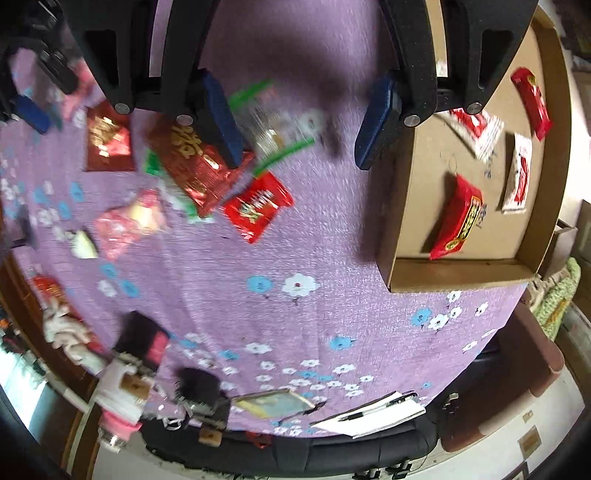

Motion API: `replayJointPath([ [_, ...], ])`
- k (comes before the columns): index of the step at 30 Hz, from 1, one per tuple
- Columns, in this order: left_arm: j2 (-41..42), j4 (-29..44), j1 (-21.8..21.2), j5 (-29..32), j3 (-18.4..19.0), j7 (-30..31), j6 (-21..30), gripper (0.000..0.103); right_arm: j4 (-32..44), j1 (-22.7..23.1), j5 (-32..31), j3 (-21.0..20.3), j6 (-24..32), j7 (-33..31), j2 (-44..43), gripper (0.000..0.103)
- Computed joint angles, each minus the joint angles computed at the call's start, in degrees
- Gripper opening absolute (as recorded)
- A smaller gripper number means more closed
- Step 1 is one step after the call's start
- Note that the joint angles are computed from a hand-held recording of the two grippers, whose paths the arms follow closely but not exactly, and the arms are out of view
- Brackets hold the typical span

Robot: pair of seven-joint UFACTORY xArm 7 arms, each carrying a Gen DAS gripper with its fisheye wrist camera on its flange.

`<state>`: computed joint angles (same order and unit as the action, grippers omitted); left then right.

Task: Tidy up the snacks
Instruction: 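Move both tools back over the remaining snacks on the table, then grasp the clear green-edged bag with left tool while right tool grasps pink packet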

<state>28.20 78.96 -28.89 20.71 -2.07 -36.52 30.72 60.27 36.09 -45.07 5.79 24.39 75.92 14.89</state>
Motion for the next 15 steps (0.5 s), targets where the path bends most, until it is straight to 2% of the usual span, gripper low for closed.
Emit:
replayJointPath([
  [2, 1.05, 0.78, -1.20, 1.95, 1.50, -1.98, 0.37, 0.066, -0.13, -0.09, -0.14, -0.05, -0.28, 0.08, -0.19, 0.055],
  [4, 1.77, 1.10, -0.29, 0.76, 0.50, -0.84, 1.55, 0.067, -0.79, -0.08, -0.41, -0.05, -0.24, 0.29, -0.86, 0.055],
  [5, 0.79, -0.62, -0.23, 0.82, 0.55, -1.32, 0.07, 0.067, -1.07, -0.18, -0.47, 0.01, -0.40, 0.44, -1.13, 0.055],
  [11, -5.12, -9.11, 0.77, -1.37, -2.61, 3.49, -1.51, 0.066, -2.72, -1.01, -0.90, 0.27, -0.67, 2.12, -2.31, 0.056],
  [15, -7.14, -10.16, -1.42, 4.10, 0.05, -1.15, -3.39, 0.066, -4.03, -1.24, 1.36, 0.87, -0.42, 5.63, -2.42, 0.056],
])
